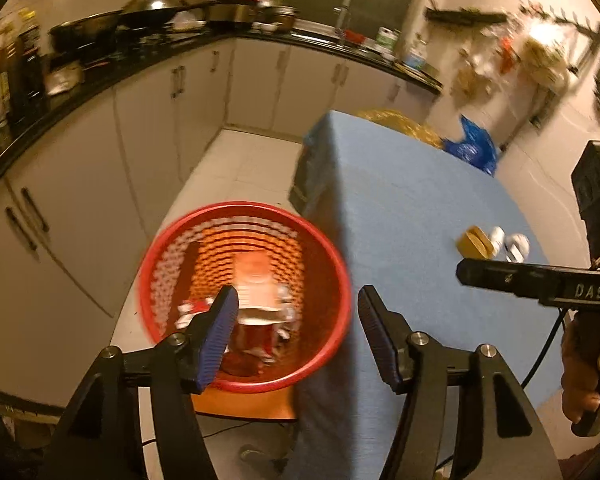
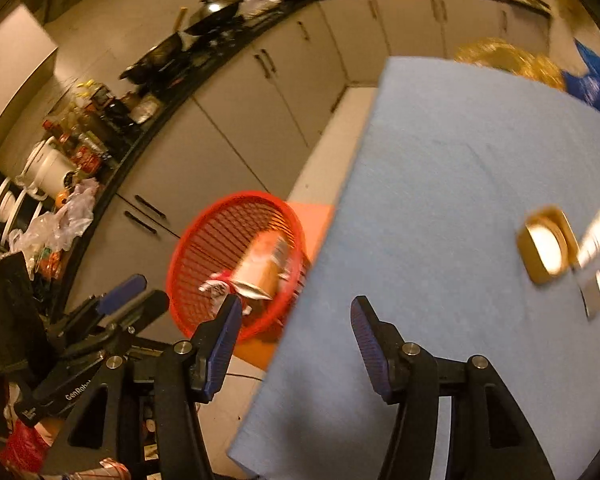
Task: Collect trash
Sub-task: 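Move both open tools back over the table, then grasp the white medicine box with the right tool while the left tool grasps the gold tin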
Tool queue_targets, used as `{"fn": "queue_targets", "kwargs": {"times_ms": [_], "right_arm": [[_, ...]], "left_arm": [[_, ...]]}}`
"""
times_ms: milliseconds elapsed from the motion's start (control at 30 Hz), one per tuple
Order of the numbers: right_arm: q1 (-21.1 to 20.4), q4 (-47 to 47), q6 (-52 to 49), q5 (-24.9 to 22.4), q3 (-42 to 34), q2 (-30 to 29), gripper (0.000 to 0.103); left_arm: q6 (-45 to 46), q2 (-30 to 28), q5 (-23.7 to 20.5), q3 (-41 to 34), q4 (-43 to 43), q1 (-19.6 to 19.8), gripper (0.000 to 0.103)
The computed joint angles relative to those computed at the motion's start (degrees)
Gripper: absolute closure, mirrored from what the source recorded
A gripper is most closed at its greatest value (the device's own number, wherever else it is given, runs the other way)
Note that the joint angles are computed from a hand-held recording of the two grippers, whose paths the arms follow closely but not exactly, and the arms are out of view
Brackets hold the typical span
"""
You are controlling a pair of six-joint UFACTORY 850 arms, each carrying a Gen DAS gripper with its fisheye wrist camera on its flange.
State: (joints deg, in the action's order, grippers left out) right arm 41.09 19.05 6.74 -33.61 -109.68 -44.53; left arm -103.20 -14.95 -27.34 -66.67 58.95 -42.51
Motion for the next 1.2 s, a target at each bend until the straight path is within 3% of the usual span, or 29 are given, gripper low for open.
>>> {"fn": "queue_targets", "kwargs": {"times_ms": [300, 700, 1000, 1200], "right_arm": [[-4.27, -1.51, 4.87, 6.00, 15.45, 9.80, 0.042], [-12.04, -5.32, 14.84, 8.84, 29.64, 19.12, 0.043], [-16.39, -2.60, 15.01, 8.87, 33.22, 21.41, 0.043], [-19.06, -0.77, 16.33, 7.54, 29.09, 18.60, 0.043]], "left_arm": [[11.50, -7.63, 1.99, -10.68, -6.20, -1.98, 0.042], [30.47, -18.33, 2.61, -25.58, -20.14, -4.54, 0.042], [41.56, -24.82, 0.19, -35.22, -28.98, -5.82, 0.042], [41.97, -26.32, -1.38, -37.92, -28.94, -6.38, 0.042]]}}
